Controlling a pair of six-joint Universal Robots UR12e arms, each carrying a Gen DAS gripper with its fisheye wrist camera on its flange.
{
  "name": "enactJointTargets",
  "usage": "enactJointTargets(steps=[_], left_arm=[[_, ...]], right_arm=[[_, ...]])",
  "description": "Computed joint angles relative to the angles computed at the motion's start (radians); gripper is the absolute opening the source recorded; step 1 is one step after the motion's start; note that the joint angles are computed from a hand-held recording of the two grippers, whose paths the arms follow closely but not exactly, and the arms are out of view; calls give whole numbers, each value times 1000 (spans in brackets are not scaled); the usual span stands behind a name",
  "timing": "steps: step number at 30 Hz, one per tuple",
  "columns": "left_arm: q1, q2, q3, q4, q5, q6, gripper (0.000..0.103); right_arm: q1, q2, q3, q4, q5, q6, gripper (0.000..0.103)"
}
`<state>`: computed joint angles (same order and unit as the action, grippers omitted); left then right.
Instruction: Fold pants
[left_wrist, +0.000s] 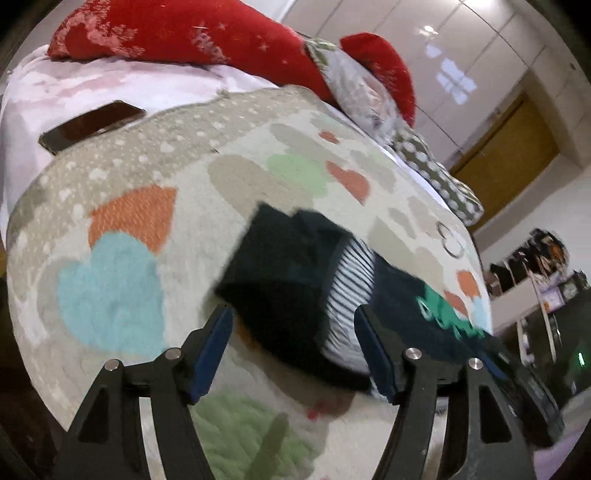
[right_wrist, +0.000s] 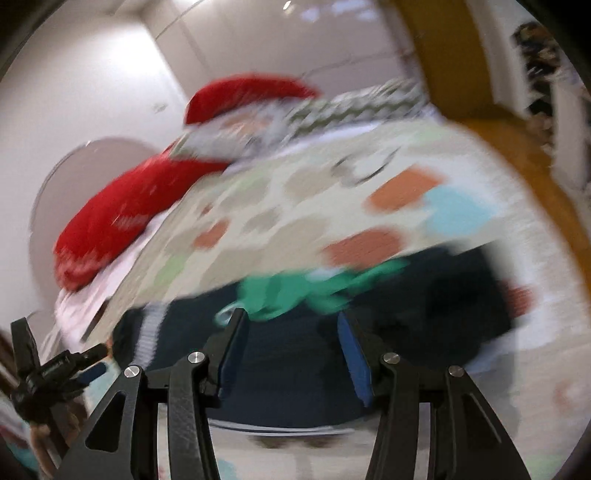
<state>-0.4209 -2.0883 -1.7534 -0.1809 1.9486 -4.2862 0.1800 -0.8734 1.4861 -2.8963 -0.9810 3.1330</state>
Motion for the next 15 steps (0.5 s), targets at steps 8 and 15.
enactJointTargets(steps=[8, 15], left_arm=[[-13, -14, 17, 9, -66, 58, 68], [-12, -21, 14, 41, -103, 80, 67]], right_arm=[[80, 106, -164, 274, 92, -94, 54], [-3, 147, -206, 140, 42, 190, 53]])
